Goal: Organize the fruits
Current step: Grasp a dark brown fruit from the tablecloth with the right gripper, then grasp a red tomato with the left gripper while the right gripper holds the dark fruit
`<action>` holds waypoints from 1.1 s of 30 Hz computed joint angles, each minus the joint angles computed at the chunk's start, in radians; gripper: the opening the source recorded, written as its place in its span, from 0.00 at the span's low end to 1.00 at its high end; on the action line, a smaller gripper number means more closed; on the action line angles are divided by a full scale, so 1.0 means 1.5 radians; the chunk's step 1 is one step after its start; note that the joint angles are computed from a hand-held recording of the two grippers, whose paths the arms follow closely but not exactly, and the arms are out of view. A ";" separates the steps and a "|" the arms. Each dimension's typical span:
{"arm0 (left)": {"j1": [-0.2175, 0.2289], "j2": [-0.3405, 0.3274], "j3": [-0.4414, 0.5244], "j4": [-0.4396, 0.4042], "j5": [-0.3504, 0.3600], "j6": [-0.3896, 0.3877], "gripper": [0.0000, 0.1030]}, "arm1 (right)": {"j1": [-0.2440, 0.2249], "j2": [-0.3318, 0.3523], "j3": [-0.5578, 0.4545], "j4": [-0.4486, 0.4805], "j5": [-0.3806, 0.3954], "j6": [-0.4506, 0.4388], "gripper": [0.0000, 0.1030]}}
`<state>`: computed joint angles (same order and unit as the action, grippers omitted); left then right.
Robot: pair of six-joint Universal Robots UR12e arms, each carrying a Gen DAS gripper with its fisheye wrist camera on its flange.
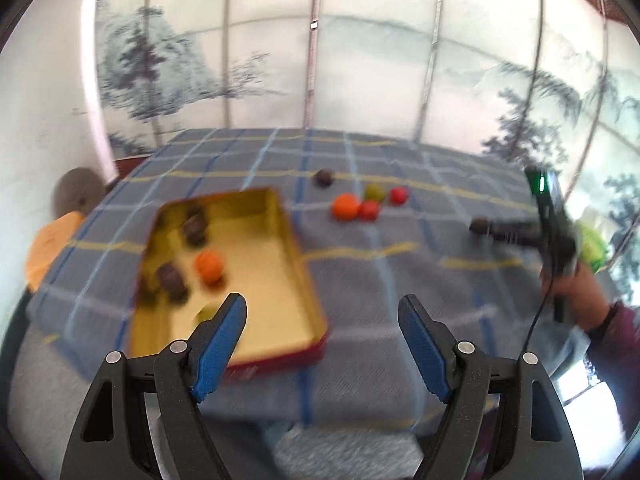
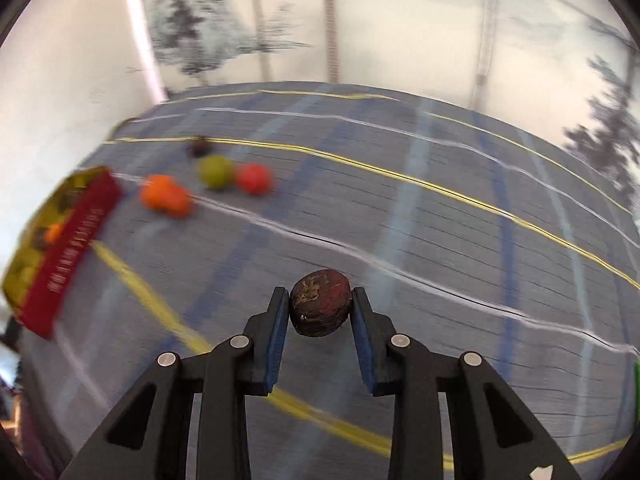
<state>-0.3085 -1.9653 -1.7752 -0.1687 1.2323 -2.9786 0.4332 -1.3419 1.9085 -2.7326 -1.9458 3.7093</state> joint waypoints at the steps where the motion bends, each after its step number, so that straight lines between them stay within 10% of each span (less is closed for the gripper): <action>1: -0.004 -0.008 0.016 -0.011 -0.007 0.001 0.76 | -0.006 -0.008 0.013 -0.003 0.001 0.009 0.28; 6: -0.027 -0.065 0.125 -0.113 -0.063 0.082 0.76 | -0.025 -0.023 0.062 -0.065 0.030 0.036 0.29; 10: -0.049 -0.119 0.225 -0.230 -0.089 0.241 0.76 | -0.032 -0.029 0.078 -0.104 0.059 0.039 0.29; 17: -0.083 -0.211 0.395 -0.418 -0.024 0.466 0.67 | -0.037 -0.026 0.083 -0.139 0.097 0.033 0.29; 22: -0.094 -0.269 0.496 -0.520 0.029 0.524 0.40 | -0.041 -0.029 0.092 -0.167 0.109 0.035 0.30; 33: -0.113 -0.311 0.540 -0.538 0.111 0.575 0.40 | -0.045 -0.027 0.090 -0.162 0.126 0.034 0.30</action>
<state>-0.4779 -2.4318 -0.9645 -0.9754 1.3987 -2.1164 0.3662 -1.3820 2.0429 -2.9752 -1.7573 3.7597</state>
